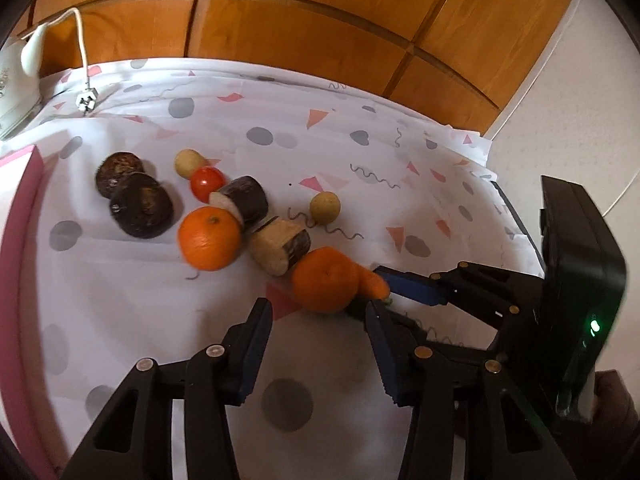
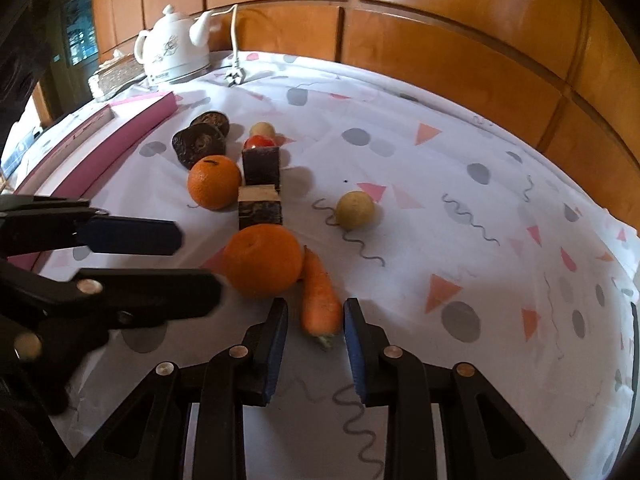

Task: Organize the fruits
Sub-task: 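Close the left gripper on a mandarin while the right gripper grasps the carrot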

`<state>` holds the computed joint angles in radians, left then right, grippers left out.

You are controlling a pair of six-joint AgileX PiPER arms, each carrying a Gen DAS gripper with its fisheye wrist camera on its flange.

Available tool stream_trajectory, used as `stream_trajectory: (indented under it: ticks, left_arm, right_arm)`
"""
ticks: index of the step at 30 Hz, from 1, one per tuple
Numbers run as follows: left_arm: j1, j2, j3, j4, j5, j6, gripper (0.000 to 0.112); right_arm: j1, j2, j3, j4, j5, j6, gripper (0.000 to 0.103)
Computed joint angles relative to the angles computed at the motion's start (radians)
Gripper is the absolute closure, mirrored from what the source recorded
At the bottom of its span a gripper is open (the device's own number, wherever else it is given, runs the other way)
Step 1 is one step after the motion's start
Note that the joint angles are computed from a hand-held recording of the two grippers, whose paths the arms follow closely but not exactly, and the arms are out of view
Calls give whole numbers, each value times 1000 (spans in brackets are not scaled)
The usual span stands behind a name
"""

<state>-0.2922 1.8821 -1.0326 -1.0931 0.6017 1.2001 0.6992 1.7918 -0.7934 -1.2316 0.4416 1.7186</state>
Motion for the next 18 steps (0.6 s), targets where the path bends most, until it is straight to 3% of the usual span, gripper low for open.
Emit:
stream_trajectory:
  ticks: [3, 5, 14, 18]
  left_arm:
    - [-15, 42, -39, 26, -6, -65, 61]
    - [-20, 73, -72, 58, 1, -119, 61]
    - [-53, 108, -126, 71, 14, -186, 59]
    - [-64, 123, -141, 70, 6, -192, 72]
  right_arm:
    - [-16, -3, 10, -43, -26, 30, 75]
    - [-16, -6, 19, -72, -29, 62, 82]
    - [-13, -15, 67, -250, -44, 290, 82]
    - [-9, -14, 75, -286, -37, 335, 82]
